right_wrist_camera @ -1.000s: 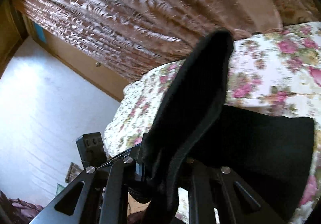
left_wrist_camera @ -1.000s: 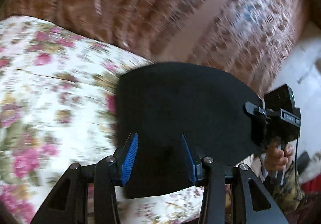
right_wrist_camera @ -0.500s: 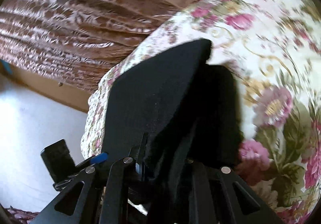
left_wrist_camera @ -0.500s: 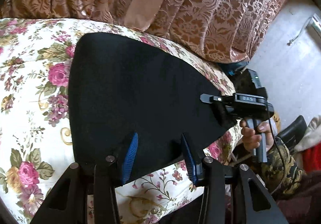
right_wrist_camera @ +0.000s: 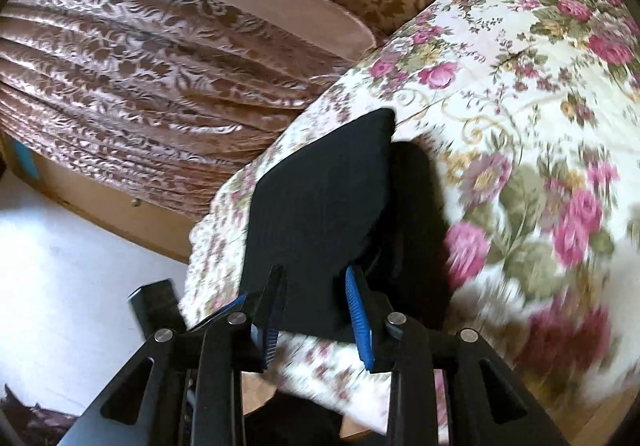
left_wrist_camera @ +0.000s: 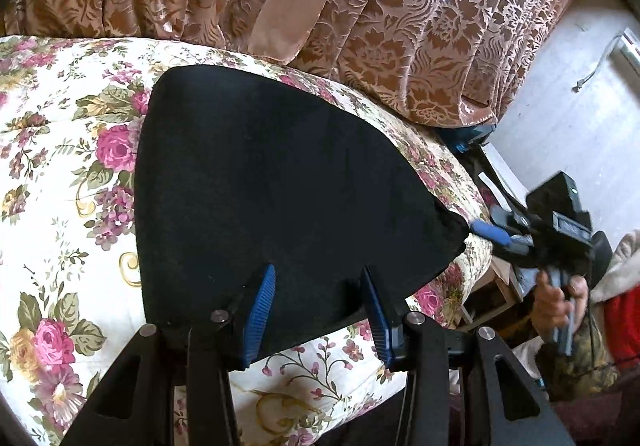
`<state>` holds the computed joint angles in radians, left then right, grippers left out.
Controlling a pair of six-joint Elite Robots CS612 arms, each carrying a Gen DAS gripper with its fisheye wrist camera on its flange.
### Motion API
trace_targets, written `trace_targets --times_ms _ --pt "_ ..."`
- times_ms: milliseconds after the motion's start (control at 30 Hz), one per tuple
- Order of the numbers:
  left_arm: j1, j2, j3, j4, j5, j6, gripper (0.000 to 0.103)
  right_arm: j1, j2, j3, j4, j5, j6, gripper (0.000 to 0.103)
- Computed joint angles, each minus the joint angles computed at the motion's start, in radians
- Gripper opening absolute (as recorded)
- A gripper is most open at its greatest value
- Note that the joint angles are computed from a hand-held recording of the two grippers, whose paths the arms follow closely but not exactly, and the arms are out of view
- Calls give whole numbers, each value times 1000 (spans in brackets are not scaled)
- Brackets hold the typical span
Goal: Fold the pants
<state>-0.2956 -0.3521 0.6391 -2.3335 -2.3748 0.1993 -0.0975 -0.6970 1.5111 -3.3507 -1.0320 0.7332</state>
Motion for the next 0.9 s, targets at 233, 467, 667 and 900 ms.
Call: trace_targets --times_ms 233,467,667,900 --pt "-3 -12 23 -27 21 -4 44 20 14 13 -23 -25 64 31" --pt "-2 -27 48 -59 28 -5 44 37 33 -26 42 -105 49 8" --pt "-4 -42 77 -47 27 40 44 45 8 24 50 -148 31 7" --pt "-23 -75 144 -120 131 53 46 32 56 23 -14 -120 130 6"
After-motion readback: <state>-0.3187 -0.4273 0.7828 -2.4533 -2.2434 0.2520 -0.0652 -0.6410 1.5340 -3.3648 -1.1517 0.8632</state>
